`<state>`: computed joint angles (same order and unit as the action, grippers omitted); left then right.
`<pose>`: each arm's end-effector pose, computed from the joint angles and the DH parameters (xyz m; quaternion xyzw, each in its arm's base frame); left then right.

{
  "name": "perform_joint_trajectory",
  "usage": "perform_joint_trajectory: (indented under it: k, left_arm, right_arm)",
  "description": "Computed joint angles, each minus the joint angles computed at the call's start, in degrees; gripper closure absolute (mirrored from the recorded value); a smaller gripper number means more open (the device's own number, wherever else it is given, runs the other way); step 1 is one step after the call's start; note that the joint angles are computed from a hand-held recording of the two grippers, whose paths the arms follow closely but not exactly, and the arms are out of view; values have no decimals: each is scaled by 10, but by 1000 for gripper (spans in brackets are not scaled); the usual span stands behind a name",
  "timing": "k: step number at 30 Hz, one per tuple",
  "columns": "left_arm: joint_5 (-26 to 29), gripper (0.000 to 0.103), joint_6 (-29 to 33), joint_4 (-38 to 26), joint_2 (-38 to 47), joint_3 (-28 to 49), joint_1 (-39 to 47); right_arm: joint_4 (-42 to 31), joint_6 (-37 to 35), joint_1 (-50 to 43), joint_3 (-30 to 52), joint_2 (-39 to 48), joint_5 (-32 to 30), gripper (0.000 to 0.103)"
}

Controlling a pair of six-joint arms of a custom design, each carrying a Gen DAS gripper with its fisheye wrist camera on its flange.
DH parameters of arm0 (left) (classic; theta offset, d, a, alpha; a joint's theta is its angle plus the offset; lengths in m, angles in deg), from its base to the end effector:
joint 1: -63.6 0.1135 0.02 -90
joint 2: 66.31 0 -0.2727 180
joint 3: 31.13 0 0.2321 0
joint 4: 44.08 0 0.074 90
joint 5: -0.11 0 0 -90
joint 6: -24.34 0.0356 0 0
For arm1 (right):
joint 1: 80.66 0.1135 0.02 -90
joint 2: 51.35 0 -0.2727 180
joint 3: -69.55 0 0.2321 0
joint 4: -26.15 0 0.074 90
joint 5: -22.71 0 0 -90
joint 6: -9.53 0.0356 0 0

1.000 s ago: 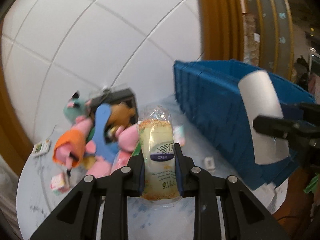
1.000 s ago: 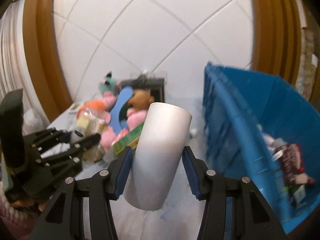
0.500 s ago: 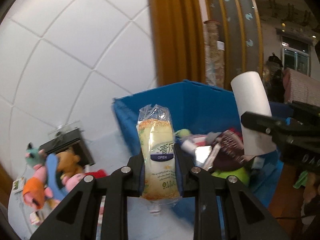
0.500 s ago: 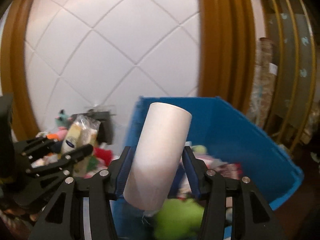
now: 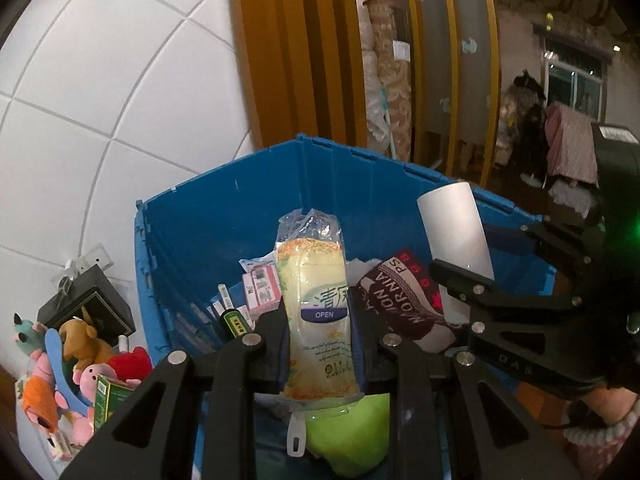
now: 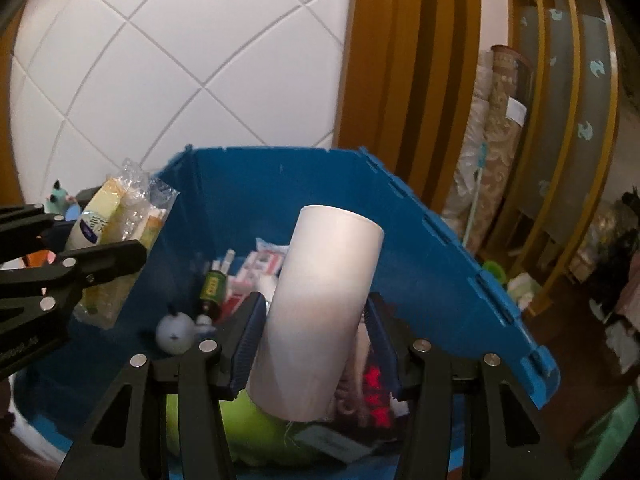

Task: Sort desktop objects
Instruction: 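Open both tools to drop the tissue pack and roll into the crate, then move both open tools back to the table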

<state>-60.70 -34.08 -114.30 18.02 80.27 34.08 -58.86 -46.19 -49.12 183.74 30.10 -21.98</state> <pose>0.2320 -0.1513 0.4186 0.5376 0.7138 -0.2243 0.3888 0.2138 0.1015 0.4304 0.1454 0.8700 -0.1439 0.4485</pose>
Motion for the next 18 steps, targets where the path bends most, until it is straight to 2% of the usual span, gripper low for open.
perform_joint_trajectory:
  k: [6, 7, 9, 10, 11, 13, 16, 18]
  left_arm:
    - [-51, 78, -21, 23, -11, -28, -40]
    - [-55, 74, -22, 24, -11, -28, -41]
    - [-66, 61, -28, 29, -15, -33, -47]
    - [-72, 47, -30, 38, -20, -39, -49]
    - [-77, 41, -32, 53, -29, -52, -49]
    - [-79, 38, -31, 69, -35, -63, -46]
    - [-63, 38, -30, 60, -33, -58, -33]
    - [-51, 38, -28, 53, -28, -50, -23]
  right_arm:
    - [44, -66, -67, -64, -31, -43, 52]
    - [50, -70, -70, -75, -35, -49, 52]
    - [61, -81, -90, -90, -42, -69, 52]
    - [66, -85, -97, -95, -45, -72, 51]
    - [65, -83, -100, -96, -45, -67, 45]
    - [64, -81, -103, -98, -48, -60, 22]
    - [60, -81, -101, -97, -49, -56, 15]
    - [53, -77, -94, -92, -47, -53, 1]
